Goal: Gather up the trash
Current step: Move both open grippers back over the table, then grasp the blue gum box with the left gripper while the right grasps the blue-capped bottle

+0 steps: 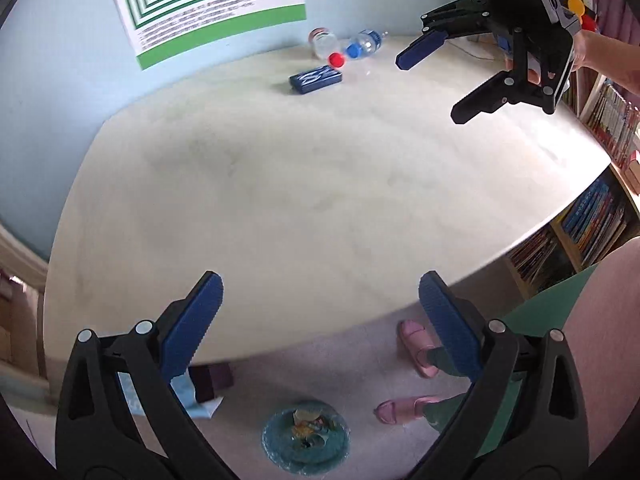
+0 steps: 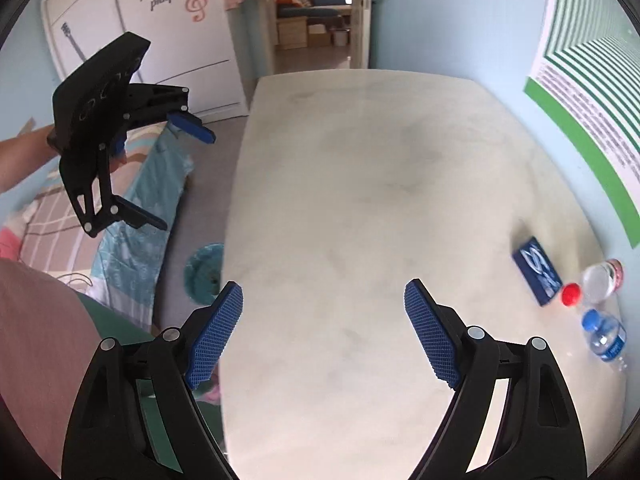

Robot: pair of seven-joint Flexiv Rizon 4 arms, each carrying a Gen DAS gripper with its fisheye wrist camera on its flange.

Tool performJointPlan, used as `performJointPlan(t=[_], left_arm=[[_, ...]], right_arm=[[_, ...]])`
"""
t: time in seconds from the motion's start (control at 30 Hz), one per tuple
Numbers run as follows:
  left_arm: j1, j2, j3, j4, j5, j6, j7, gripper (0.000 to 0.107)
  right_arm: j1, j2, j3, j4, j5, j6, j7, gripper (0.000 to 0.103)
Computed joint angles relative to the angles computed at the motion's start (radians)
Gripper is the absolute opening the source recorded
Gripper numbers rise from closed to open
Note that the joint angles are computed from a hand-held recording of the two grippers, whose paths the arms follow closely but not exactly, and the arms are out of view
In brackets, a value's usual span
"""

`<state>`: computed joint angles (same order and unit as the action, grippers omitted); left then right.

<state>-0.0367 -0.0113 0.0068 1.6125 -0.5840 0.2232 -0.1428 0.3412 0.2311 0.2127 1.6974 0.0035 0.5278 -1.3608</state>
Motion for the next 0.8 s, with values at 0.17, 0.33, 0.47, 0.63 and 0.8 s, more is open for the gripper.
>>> performJointPlan(t=[0.17,0.33,0.47,0.63,0.8], left_arm=[[-0.072,-0.074,-0.079,-0.080,-0.019,0.061,-0.029,0.096],[-0.133,-0.205,-0.146,-0.233,0.027,0.072,-0.102,0.096],[-0.176,-0.308,-0.182,-0.370,0.093,0.048,-0.115,0.096],[-0.238,-0.461,-0.214,-0.585,0.190,-0.010,-0.089,0.096],[-0.319,-0.684,-0.216,-0.921,0.269,-0.136,-0.138,0.096]], right_arm=[[-0.087,0.133,-0.053,0.106,-0.015,-0.013,-0.009,0.083],[-0.147,0.217,-0.102,0.161,-0.003,-0.080,-0.050,0.086],[-0.194,0.229,-0.138,0.172,-0.006,-0.118,-0.086,0.086],[-0.252,0.217,-0.191,0.175,-0.053,-0.133,-0.206,0.086],[-0.303,0.176,-0.233,0.205,-0.125,-0.072,-0.447,0.088]])
